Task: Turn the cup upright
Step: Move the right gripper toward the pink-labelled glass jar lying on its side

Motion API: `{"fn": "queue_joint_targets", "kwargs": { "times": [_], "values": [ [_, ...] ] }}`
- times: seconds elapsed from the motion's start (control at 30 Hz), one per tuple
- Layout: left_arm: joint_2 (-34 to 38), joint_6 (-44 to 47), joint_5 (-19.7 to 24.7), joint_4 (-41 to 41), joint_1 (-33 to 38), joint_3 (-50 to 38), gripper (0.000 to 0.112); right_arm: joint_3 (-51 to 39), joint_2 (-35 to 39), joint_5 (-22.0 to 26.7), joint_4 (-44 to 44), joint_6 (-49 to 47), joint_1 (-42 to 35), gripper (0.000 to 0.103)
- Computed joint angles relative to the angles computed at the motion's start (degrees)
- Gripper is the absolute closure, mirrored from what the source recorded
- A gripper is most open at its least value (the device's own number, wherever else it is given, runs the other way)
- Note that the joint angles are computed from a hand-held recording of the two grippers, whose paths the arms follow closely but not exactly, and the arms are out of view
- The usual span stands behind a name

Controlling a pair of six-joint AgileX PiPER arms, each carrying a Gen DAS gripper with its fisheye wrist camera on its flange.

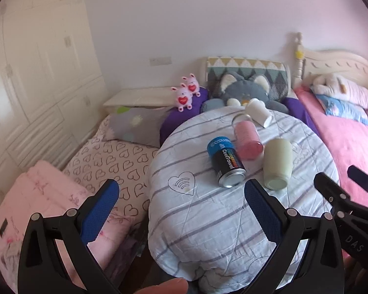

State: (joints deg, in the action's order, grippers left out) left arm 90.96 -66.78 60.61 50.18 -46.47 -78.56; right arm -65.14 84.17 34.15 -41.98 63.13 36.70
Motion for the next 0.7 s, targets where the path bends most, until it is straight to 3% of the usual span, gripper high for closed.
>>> {"fn": "queue_joint_targets", "kwargs": {
  "times": [0.1, 0.2, 0.3, 0.53, 0.7],
  "values": [
    [-0.1, 0.1, 0.8, -0.3, 0.0, 0.1, 0.009, -0.7, 1.3, -1.6, 2.6, -3.0, -1.1, 0.018],
    [-1.3, 1.9, -1.2, -1.3, 1.4, 2.1, 0.009, -1.4, 2.4, -0.7, 2.3, -1.6, -0.6, 0.018],
    [-2.6, 6.0, -5.1, -3.1, 3.8, 3.6, 0.009, -1.3, 2.0, 2.0, 0.0, 3.4, 1.6, 0.018],
    [-4.5, 17.6, -15.9, -10.5, 10.7, 6.8, 0.009, -5.6, 5.1, 13.3, -7.0, 15.6, 8.8, 0.018],
    [-4.5, 21.9, -20.8, -15.2, 14.6, 7.7, 0.009, -10.9, 8.8, 18.2, -5.4, 12.5, 10.2, 0.018]
  ]
}}
